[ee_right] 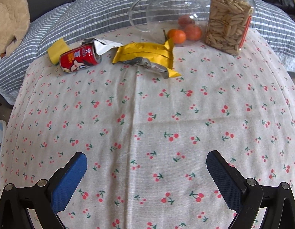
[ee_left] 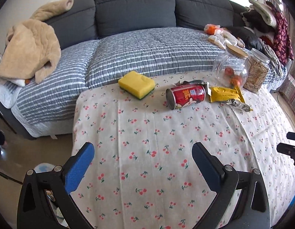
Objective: Collect trash
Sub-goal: 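Grasp the second red can with the left gripper and lift it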
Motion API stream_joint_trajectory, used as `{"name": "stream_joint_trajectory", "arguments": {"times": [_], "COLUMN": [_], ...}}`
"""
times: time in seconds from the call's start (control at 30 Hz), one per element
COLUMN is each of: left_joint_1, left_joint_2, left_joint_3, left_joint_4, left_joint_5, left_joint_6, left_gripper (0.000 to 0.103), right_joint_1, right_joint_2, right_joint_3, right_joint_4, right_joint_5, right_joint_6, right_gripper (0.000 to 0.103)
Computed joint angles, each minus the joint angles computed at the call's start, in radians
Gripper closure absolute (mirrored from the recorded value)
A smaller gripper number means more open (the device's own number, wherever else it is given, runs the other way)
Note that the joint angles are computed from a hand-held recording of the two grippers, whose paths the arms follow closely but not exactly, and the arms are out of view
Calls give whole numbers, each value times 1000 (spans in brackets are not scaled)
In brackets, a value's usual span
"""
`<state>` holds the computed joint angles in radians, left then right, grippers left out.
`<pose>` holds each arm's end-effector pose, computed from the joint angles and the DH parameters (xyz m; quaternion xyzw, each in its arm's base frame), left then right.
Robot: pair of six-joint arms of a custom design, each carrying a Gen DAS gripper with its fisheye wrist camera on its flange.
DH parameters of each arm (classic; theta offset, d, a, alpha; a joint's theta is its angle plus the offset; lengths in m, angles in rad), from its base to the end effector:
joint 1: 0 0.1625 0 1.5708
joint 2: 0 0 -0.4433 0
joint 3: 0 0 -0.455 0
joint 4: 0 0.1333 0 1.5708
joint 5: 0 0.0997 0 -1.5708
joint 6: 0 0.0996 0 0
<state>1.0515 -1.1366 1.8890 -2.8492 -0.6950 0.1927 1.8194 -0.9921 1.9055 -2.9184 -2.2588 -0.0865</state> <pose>-0.1339 -0.6571 0.2486 0.2015 0.8581 -0.2989 0.3657 0.2262 -0.6063 0.1456 0.0817 -0.9186 0.2288 0.3118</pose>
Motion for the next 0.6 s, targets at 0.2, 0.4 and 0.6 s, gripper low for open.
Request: {"name": "stream_joint_trajectory", "arguments": {"times": [0.2, 0.4, 0.6], "left_joint_1": [10, 13, 28], "left_joint_2": [167, 347, 443], "left_joint_3": [-139, -275, -374], "left_joint_4": [1, -91, -115], "left_joint_5": [-47, 16, 69], "left_joint_6": [-56, -64, -96], "left_gripper": [0, 0, 0], "right_joint_1": [-26, -63, -93], "right_joint_2": [-32, -59, -69], "right_joint_3": [2, 9, 0], "right_joint_4": [3, -27, -2], "right_joint_5": [-8, -14, 0], "right_joint_6": [30, 66, 90], "right_gripper": [0, 0, 0]}}
